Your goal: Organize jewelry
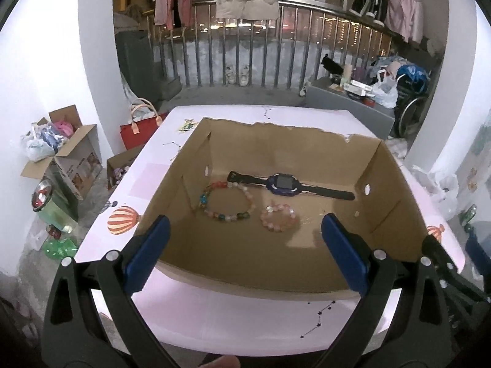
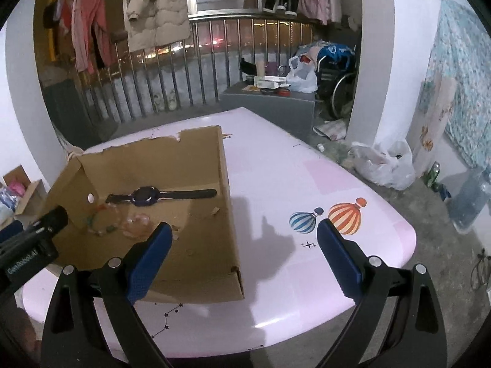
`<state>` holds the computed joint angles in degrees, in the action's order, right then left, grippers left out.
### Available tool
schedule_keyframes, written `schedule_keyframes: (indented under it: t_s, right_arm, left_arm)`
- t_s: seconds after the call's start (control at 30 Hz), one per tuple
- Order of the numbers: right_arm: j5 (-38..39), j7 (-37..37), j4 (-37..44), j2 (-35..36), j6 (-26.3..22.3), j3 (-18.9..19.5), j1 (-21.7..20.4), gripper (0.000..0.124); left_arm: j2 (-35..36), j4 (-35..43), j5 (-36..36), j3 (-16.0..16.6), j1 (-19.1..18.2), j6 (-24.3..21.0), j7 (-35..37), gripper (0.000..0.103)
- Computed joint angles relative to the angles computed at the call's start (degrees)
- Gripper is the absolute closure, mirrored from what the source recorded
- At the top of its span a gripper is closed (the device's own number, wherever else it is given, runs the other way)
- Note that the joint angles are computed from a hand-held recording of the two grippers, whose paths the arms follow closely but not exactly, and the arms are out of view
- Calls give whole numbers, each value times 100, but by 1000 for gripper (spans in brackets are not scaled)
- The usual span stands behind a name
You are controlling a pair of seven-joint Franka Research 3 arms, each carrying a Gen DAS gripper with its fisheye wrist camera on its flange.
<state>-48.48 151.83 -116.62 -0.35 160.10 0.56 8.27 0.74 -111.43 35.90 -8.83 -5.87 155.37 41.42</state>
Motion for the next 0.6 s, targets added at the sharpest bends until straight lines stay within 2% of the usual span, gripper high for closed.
schedule_keyframes:
  t_s: [0.1, 0.23, 0.33, 0.6]
  right_arm:
    - [-226, 216, -44, -39, 202, 6, -15, 31]
    - [-240, 184, 9, -7, 61, 42, 19, 31]
    - [-499, 417, 9, -42, -25, 51, 35, 31]
    - [-379, 361, -23, -15, 20, 29, -9, 31]
  left_arm:
    - [31, 24, -53, -17, -23, -41, 107, 8]
    - [95, 99, 113, -27, -79, -174, 54, 8]
    - [102, 118, 209, -21, -102, -213, -50, 8]
    - [152, 179, 306, -17, -144, -303, -144, 8]
